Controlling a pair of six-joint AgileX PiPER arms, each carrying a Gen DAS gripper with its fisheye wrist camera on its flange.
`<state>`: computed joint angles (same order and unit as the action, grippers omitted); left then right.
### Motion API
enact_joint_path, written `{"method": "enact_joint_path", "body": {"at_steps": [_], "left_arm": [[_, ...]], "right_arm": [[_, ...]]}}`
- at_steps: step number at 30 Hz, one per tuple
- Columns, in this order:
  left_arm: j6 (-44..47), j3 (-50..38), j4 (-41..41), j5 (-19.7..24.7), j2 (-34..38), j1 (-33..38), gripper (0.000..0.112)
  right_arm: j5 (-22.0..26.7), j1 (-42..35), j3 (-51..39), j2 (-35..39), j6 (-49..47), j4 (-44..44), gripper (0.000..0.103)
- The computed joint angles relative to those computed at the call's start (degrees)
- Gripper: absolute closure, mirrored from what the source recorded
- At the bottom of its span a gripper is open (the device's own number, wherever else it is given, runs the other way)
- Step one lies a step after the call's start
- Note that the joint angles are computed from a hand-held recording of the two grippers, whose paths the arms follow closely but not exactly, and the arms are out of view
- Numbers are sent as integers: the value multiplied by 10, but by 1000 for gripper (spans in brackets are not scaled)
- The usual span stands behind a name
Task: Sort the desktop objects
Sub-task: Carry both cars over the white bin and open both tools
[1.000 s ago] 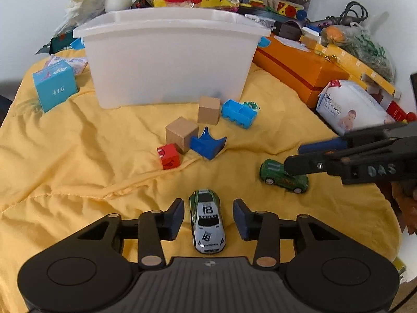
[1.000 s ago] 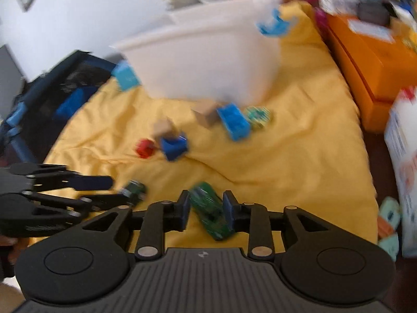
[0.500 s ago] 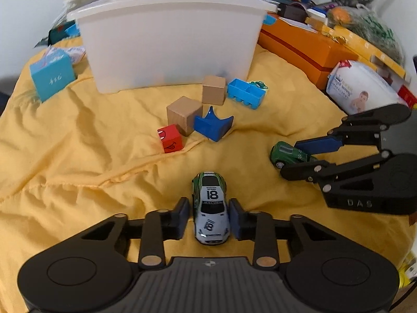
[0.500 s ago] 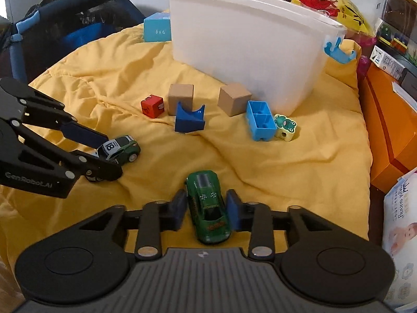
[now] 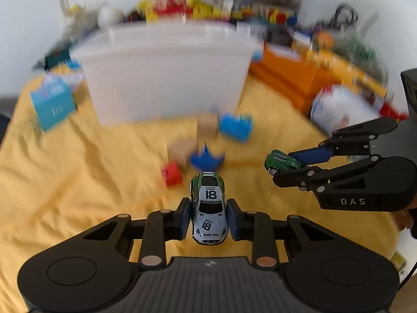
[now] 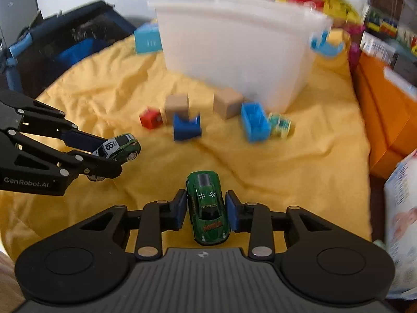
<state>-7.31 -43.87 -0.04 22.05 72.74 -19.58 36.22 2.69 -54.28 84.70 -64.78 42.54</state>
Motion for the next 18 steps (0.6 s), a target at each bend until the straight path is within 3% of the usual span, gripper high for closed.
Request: {"method": "enact_joint_path", "body": {"at_steps": [5,8,13,16,18], "left_arm": [[85,-93,-40,16,-12,50,79],[180,-189,-116,28,34,94,79],[121,-347,-8,23,149,104,79],[35,-433,92,52,232,94,79],[26,-471,108,81,274,90,79]], "right_arm": [[20,-18,-79,-13,-4,60,68],[-23,-1,-133,0,22,84,67],[-102,49,-228,67,101,53,67],[-112,70,-299,130,202,-41,67],[-107,79,-339,168,282,-112,66]]}}
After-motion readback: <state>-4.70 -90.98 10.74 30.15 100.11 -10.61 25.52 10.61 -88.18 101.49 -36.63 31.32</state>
